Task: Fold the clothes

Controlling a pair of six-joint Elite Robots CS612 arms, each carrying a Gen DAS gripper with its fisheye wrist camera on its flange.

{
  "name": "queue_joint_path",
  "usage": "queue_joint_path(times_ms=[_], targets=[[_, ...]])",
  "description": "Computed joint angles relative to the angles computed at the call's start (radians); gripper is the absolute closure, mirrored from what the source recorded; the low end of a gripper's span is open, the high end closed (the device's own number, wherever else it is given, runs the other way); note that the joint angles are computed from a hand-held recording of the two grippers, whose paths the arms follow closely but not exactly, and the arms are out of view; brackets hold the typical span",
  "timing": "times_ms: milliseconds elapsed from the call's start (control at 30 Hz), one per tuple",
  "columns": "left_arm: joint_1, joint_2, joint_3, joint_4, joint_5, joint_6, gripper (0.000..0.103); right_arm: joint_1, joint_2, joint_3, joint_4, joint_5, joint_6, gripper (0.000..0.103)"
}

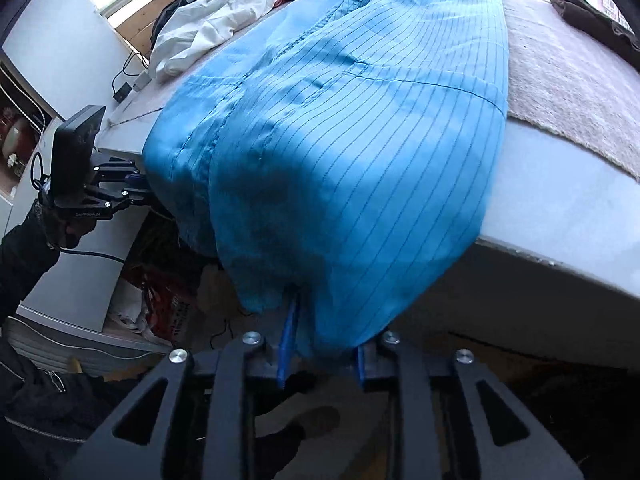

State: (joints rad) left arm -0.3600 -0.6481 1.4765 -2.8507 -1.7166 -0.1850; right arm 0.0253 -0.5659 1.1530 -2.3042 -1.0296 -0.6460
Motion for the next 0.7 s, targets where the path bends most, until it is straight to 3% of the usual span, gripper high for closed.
queue_joint_path(times_ms=[300, 367, 467, 600, 633, 667, 700], targets=[[0.003, 0.028, -0.046, 0.025, -0.068, 0.045, 0.079, 0.001, 0.018, -0.019, 0.018, -0.017, -0.028, 0.073], [0.006, 0.031, -0.049, 0.027, -0.089, 0.048, 0.079, 0.002, 0.026, -0.029, 0.036, -0.014, -0.046, 0.059], [0.010, 0.037, -0.054, 0.028, -0.106, 0.061, 0.080, 0.005, 0.038, -0.044, 0.055, -0.006, -0.076, 0.058], [0.013, 0.039, -0.061, 0.037, -0.129, 0.049, 0.098, 0.010, 0.054, -0.062, 0.068, 0.006, -0.086, 0.058], [0.016, 0.038, -0.060, 0.038, -0.141, 0.049, 0.100, 0.007, 0.056, -0.066, 0.073, 0.024, -0.081, 0.062], [0.016, 0.036, -0.059, 0.038, -0.152, 0.052, 0.101, 0.004, 0.058, -0.069, 0.075, 0.037, -0.072, 0.084], [0.014, 0.031, -0.055, 0.038, -0.159, 0.057, 0.101, 0.001, 0.055, -0.068, 0.075, 0.041, -0.064, 0.095]])
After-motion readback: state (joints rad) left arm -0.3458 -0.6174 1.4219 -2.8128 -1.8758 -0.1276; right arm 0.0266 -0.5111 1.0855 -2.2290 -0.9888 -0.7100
